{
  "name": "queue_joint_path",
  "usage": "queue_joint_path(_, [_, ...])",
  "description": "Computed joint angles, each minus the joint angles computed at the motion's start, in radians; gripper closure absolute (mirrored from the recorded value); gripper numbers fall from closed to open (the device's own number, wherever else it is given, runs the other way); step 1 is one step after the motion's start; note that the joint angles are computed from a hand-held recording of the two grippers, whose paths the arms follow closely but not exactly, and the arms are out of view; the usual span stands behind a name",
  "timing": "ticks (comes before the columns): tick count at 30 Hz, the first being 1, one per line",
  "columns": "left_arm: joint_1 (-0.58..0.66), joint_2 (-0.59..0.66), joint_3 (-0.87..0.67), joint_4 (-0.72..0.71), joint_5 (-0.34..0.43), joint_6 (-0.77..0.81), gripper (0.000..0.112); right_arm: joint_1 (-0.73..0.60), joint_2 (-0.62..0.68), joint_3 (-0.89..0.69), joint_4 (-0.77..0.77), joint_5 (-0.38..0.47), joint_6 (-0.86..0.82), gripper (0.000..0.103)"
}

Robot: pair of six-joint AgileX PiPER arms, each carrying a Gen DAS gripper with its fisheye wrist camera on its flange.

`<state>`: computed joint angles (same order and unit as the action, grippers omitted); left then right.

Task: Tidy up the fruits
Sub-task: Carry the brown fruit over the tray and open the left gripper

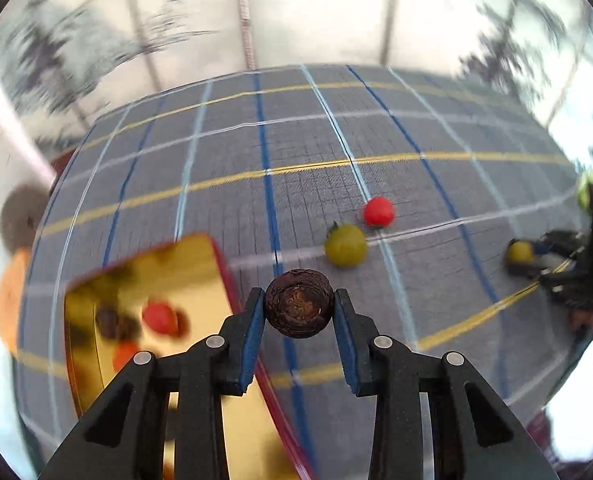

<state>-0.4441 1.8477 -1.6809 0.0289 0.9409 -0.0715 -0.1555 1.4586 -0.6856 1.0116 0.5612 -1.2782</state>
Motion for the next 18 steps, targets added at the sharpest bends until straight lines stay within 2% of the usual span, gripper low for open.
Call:
queue_joint_path(3, [-0.047,-0.127,0.164,0.116,-0.056,-0.141,0.077,0.006,-0.002,0.001,-0.006,-0.008,0.007,0.069])
queue_joint_path(9, [-0.063,-0.301,0.37,0.199,-0.111,-0.278,0.077,0.025,-0.01,0.008,-0.028,-0.039,0.027,0.07])
queue_joint_path(18, [-0.075,-0.408,0.521,0.304,-0.144,-0.395,0.077,0.046,-0.018,0.012,-0.059,-0.069,0.055,0.07])
